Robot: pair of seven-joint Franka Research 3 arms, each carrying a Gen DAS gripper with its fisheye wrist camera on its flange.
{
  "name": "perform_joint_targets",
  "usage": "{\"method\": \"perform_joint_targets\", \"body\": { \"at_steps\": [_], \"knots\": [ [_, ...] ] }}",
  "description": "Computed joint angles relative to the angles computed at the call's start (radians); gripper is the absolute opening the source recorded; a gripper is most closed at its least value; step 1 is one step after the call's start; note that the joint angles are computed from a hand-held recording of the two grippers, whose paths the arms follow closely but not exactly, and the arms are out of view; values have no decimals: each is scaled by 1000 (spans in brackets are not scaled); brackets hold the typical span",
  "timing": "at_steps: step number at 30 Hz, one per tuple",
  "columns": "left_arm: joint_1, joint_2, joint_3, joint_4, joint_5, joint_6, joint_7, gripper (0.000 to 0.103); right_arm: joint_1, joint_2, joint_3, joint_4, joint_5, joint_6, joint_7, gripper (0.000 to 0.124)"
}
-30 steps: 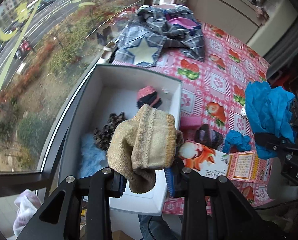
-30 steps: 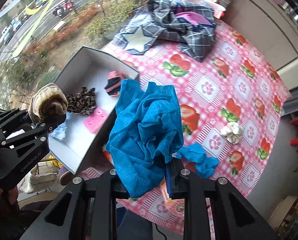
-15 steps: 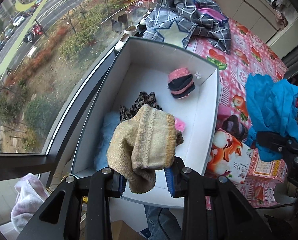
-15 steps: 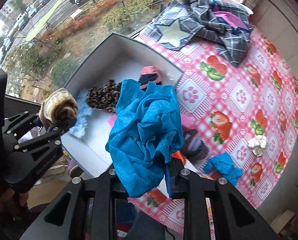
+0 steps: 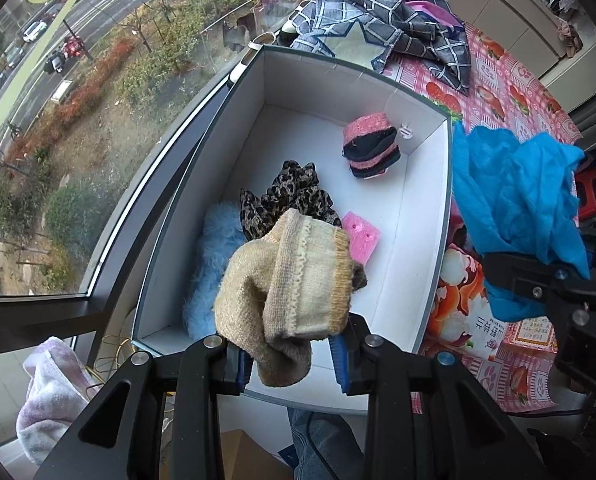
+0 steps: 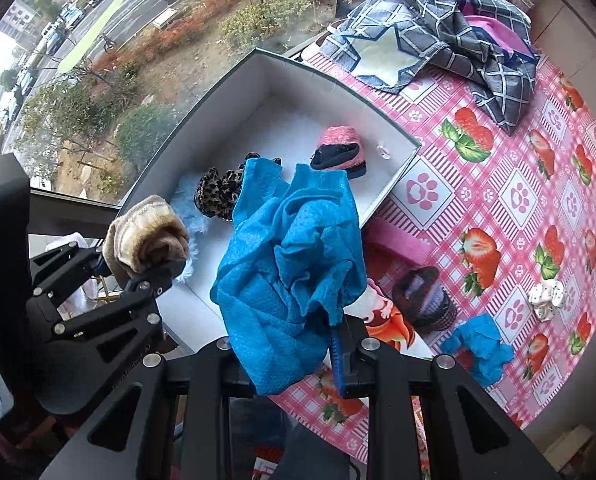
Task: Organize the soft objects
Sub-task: 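Open both tools to drop the beige sock and blue cloth into the box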
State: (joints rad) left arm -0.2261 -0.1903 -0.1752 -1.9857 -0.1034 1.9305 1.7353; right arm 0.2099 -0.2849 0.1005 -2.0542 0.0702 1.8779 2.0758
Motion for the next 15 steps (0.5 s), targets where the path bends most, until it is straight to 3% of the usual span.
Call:
{"method": "perform_joint_targets", "body": {
  "at_steps": [8, 11, 13, 15],
  "knots": [
    [2, 11, 3, 1, -15, -10, 13, 36, 3, 30, -9, 12, 22, 25, -8, 25],
    [1, 1, 8, -10, -43, 8, 41, 58, 3, 37, -13, 16, 31, 45, -15, 28],
    [0, -8, 4, -18, -37, 23, 41, 80, 2, 41, -12, 21, 27, 52, -18, 54],
    [-1, -11, 2, -20, -29, 29, 38, 81, 0, 38, -7, 22, 4, 64, -12, 66]
  ]
}}
